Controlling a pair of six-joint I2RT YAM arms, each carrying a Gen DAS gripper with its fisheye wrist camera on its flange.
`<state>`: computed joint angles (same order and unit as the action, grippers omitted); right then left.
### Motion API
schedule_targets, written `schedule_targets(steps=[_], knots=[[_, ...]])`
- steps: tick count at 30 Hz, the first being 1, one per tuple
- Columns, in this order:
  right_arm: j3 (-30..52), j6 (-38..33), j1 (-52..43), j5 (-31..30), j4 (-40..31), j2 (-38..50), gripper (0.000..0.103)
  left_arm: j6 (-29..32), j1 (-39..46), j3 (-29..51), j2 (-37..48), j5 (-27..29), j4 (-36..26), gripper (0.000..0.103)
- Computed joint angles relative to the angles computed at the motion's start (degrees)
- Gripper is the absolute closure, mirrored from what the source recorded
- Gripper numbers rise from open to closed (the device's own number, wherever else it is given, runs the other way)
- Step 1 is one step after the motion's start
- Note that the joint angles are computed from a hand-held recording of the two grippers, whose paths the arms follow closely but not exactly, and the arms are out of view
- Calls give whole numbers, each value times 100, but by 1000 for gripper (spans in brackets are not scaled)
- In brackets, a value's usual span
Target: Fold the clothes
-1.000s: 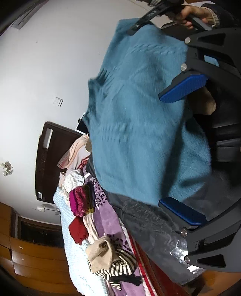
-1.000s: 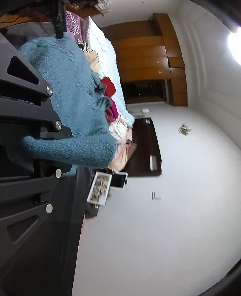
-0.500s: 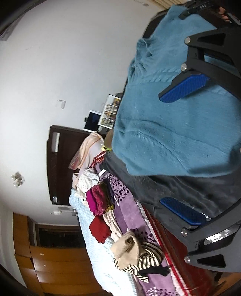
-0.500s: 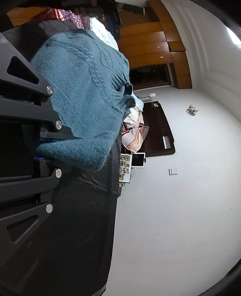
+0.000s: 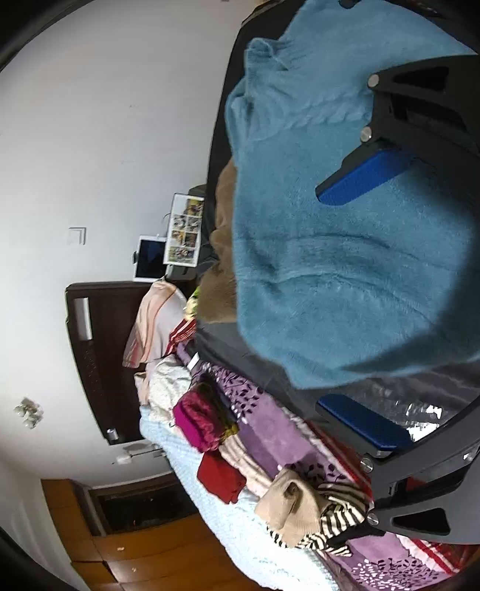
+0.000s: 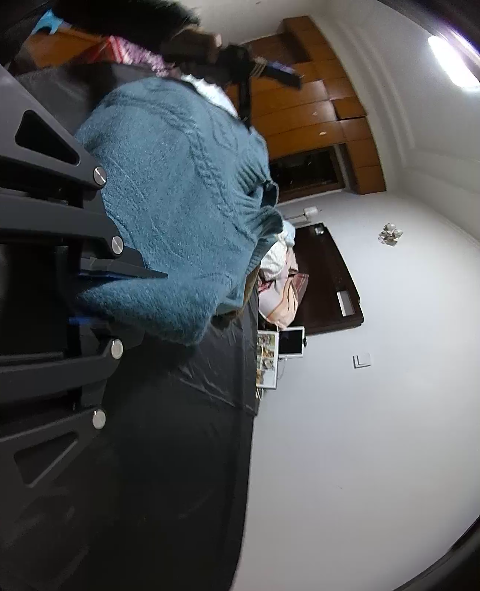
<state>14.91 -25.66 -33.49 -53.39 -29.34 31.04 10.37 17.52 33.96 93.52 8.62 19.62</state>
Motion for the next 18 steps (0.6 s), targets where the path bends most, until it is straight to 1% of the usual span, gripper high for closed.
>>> schedule_targets(steps=[2,3,4,5,7,10,14,18], knots=[[89,-206,-223,-307,-136,213,75,-1,-88,-121,156,-83,273,1],[129,-372,-373,-458,-246,246,56,-2,-94,-187,188,-106,392,1],[170,-551,-526,-606,-356,285,27,-3,-94,-249,219,-117,505,1],[217,-798,-734,-830,-503,336,20,-5,-49,-292,232,-52,573,1],[399,-1369,-1019,-1142,-880,530,19,-20,29,-320,255,77,614,1],[700,-1548,-883,-1217,-916,733,19,-35,91,-331,274,179,614,1],[1236,-1379,-51,-1072,-575,1209,19,-108,55,-421,254,117,723,1],[1979,-1214,917,-697,-340,2375,19,-180,77,-444,290,145,760,1]])
